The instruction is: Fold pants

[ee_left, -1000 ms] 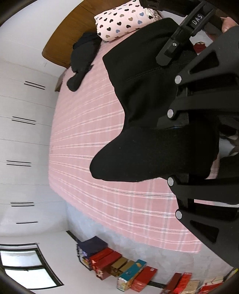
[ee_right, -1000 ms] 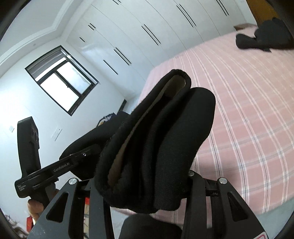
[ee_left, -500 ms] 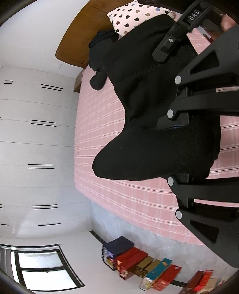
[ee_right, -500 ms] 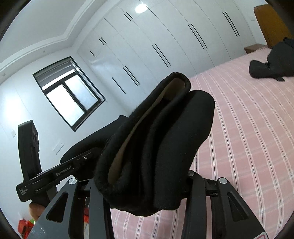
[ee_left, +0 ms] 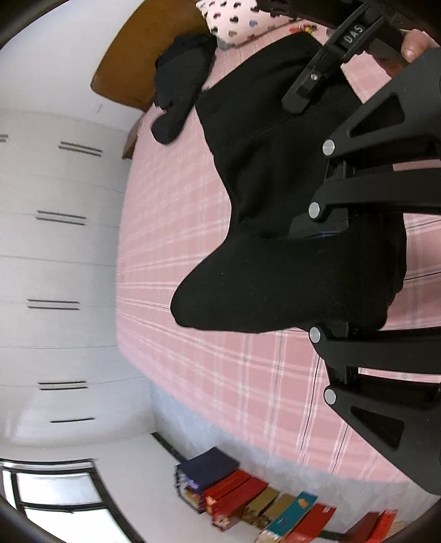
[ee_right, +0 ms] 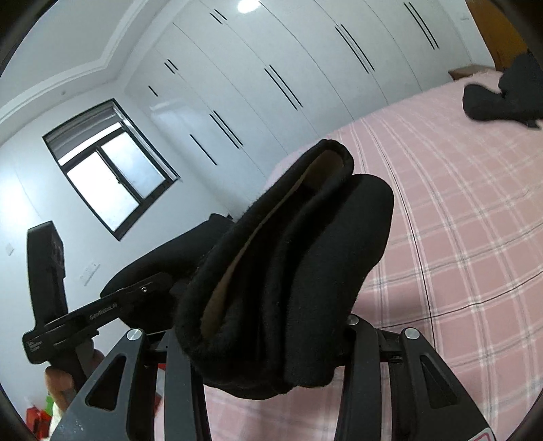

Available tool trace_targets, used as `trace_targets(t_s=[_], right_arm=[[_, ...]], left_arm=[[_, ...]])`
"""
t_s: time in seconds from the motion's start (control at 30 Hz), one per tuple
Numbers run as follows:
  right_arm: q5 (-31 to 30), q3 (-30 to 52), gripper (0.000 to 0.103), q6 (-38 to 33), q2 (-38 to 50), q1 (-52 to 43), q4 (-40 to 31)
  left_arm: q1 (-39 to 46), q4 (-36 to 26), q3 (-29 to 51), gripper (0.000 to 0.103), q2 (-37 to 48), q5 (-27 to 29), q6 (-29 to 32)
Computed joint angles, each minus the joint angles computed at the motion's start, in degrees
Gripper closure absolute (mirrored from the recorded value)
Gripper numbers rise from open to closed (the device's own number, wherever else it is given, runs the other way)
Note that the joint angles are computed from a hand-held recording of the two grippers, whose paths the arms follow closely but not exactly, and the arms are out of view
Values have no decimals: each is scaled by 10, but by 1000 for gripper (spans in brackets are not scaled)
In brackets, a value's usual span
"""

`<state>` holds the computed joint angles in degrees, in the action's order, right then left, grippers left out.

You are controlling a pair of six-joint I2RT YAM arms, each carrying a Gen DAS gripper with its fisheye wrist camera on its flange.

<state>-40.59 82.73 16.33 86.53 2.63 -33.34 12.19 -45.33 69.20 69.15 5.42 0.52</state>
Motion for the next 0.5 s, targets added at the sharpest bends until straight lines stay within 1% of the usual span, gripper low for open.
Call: trace_targets(t_s=[0.07, 0.1, 0.13, 0.17, 0.2, 0.23, 0.27, 0.3, 0.33, 0.37, 0.43, 0.47, 0.5], right_arm=[[0, -68, 64, 17, 33, -3, 88], [7, -90, 60, 27, 49, -2, 116], [17, -107, 55, 33, 76, -3, 136], [49, -113, 53, 29, 116, -3, 128], [78, -105, 48, 14, 156, -4, 92], [95, -111, 44, 5, 176, -5, 79], [56, -145, 44, 0, 172, -30, 92], [26, -199, 38, 2, 139, -53, 134], [34, -226, 25, -1, 111, -65, 139], [53, -260, 21, -10, 66, -83, 133], [55, -305, 20, -23, 5, -116, 126], [58, -319, 22, -33, -25, -135, 106], [50, -319, 42, -45, -40, -146, 86]], left_arm=[[19, 126, -96, 78, 22, 30, -4], [36, 201, -151, 76, 42, 56, -4], [48, 247, -187, 71, 61, 66, -1], [55, 293, -223, 69, 107, 56, 4], [63, 301, -234, 68, 148, 51, 17], [71, 324, -273, 65, 164, 29, 22], [87, 343, -303, 57, 152, 41, 34], [122, 360, -348, 51, 111, 79, 61], [140, 369, -396, 34, 41, 66, 70], [157, 353, -420, 16, -12, 62, 87], [196, 311, -441, 15, -88, 86, 120], [216, 270, -444, 15, -132, 92, 134], [227, 230, -438, 15, -161, 91, 142]])
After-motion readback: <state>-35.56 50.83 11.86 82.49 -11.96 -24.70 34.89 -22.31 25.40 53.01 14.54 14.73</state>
